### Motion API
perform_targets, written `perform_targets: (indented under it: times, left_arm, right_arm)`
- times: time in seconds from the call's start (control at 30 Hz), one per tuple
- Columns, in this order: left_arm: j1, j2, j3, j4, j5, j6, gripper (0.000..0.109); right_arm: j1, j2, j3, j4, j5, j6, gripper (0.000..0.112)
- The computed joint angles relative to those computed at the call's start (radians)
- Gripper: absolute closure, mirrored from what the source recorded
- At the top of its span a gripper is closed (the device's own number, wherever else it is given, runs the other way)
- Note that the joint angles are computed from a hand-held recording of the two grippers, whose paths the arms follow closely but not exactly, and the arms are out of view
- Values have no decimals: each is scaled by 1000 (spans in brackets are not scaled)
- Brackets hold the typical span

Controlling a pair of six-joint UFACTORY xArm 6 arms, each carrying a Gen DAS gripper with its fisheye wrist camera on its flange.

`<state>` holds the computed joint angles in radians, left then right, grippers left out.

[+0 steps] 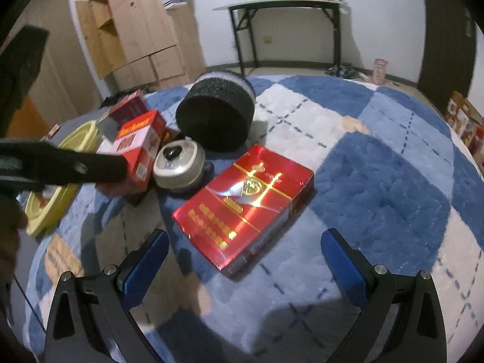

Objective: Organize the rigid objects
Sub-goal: 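Move both tools back toward the remaining boxes on the rug, then grasp Double Happiness box with left tool while right tool grasps small red box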

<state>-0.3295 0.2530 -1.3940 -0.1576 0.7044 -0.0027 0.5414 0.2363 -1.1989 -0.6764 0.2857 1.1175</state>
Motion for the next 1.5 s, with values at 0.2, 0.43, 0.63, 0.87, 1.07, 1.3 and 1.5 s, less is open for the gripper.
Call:
perform_targets:
  times: [0.2,0.43,0.63,0.87,1.07,1.3,1.5]
  left_arm:
    - [36,16,12,-81,-40,91,18]
    - [38,-1,41,-97,-42,195,25]
    - [35,7,29,-143,-56,200,23]
    - [43,2,45,-199,-88,252,31]
    - [57,-7,68,-299,-101,331,50]
    - [49,-40,87,-300,-110,372,50]
    - [111,-80,53,-323,-48,374,50]
  right_arm:
    - [23,58,-92,-50,87,167,10]
    - [16,37,-64,-146,105,286,10]
    - [24,41,-96,-143,142,369,10]
    - [45,108,-175,-171,238,352,22]
    - [9,61,-97,-236,154,399,46]
    - [-10,6,-39,-332,113,491,49]
    - [-57,-79,35,-381,66,572,50]
